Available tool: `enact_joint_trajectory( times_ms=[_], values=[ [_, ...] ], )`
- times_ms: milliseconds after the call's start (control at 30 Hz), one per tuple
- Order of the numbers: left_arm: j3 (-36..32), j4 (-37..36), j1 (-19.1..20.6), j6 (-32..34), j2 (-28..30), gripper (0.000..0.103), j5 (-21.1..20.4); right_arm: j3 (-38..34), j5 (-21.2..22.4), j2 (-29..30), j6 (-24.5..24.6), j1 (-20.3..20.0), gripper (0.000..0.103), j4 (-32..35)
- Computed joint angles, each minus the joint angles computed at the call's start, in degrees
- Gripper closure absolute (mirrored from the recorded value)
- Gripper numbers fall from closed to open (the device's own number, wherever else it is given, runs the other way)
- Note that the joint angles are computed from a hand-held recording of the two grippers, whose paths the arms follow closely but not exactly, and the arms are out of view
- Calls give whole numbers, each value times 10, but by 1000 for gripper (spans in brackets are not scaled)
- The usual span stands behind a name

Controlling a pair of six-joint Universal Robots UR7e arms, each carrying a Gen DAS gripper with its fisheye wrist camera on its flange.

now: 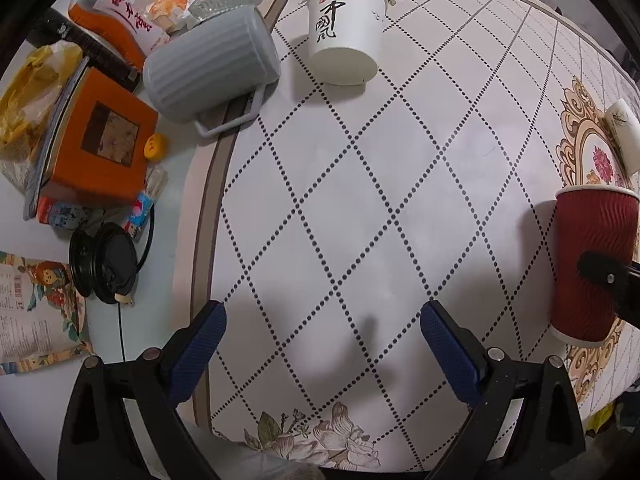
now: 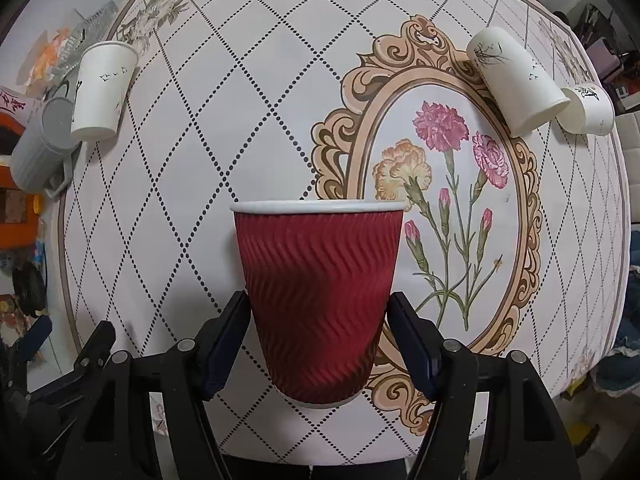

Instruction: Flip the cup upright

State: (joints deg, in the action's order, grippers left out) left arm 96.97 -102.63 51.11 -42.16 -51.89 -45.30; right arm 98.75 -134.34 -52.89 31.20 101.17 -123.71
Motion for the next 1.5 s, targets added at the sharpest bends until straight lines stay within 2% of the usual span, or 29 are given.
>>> enact_joint_trajectory(
  times_ms=[133,167,233,367,433,533,633,733,867,900,1000,1100,1200,1333,1400,1500],
  values=[
    [-9,-29,3,19,7,3,1,23,15,-21,-24,-4,31,-63],
    [-10,-43,3,26,8,0,2,31,13,-26,-35,-3,31,-91],
    [-15,-67,2,37,12,0,12,35,10,-30,-48,0,31,-128],
    [-32,-102,9,66,24,0,15,45,-5,-33,-105,7,31,-235],
    [-46,-106,14,87,32,0,14,41,-15,-23,-143,10,31,-290],
    [-80,-72,23,70,53,0,27,19,-28,10,-208,8,31,-384],
    [-98,-67,34,64,67,0,44,-10,-35,53,-275,2,31,-486],
    [-116,-60,40,67,86,0,58,-36,-49,103,-370,-8,32,-620],
    [-126,-49,42,70,98,0,62,-48,-54,140,-436,-22,32,-702],
    [-125,-49,42,71,98,0,61,-44,-48,147,-464,-23,32,-739],
    [-119,-50,39,74,95,0,58,-28,-45,155,-519,-20,31,-793],
    [-111,-52,33,79,89,0,53,-9,-50,153,-530,-16,31,-807],
    [-106,-39,25,64,83,0,47,20,-55,138,-506,-13,30,-789],
    [-85,-50,10,67,68,0,49,58,-62,113,-446,-15,29,-737],
    [-77,-52,3,67,63,0,50,73,-72,103,-424,-15,20,-727],
    [-60,-53,-12,63,50,0,52,96,-88,84,-395,-10,15,-722]
  ],
)
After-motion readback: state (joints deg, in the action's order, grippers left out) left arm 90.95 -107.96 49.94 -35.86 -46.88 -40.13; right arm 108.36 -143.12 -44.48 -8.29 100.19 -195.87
